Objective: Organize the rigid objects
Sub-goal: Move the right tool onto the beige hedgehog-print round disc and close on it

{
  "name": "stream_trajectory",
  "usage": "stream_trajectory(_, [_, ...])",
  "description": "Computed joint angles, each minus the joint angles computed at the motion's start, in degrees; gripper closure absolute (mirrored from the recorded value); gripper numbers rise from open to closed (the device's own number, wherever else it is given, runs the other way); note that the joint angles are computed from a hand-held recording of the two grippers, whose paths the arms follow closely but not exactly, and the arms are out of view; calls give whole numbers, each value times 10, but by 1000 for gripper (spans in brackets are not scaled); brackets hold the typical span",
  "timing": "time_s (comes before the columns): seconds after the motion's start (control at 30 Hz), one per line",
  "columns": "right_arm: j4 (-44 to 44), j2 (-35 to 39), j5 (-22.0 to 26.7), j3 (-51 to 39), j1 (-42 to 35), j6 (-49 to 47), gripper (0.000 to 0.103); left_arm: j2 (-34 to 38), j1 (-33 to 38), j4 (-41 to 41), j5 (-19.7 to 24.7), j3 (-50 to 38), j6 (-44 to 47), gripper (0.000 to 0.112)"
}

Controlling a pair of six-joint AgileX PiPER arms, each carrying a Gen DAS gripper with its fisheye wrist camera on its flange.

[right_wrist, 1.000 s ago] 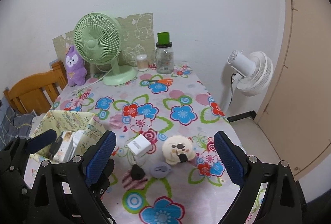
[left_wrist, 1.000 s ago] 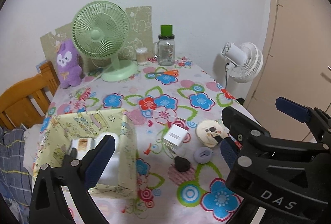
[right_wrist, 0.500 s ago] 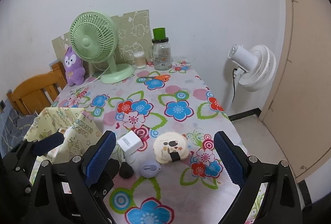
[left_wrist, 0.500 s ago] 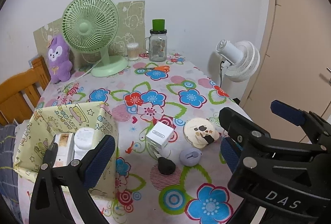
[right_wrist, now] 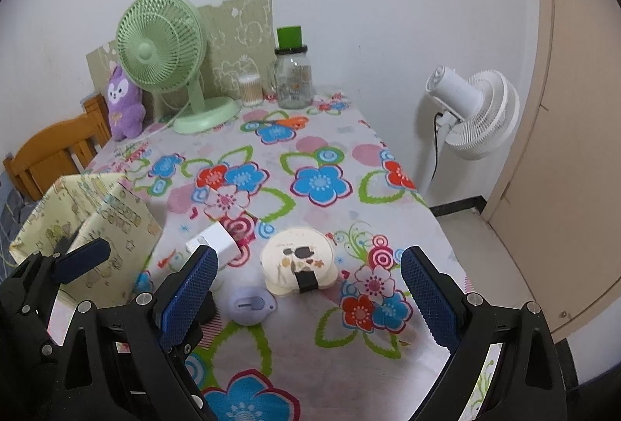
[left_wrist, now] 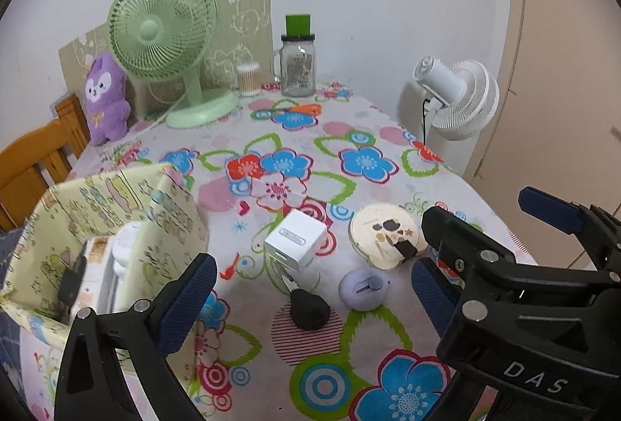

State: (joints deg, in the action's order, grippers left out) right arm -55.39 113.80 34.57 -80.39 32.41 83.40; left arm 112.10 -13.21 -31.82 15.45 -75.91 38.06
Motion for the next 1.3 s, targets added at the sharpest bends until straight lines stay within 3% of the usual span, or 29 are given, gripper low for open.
stream_trajectory(0.53, [69,89,-36,-67,-38,-86,6,94,-19,144,-10,-74,-136,13])
stream_trajectory(0.87, [161,147,-34,-141,-65,-187,6,153,-22,223,28,-154,-211,13])
stream_trajectory(1.3, [316,222,24,-262,-86,-334,6,200,-14,213,95,-231,-209,14])
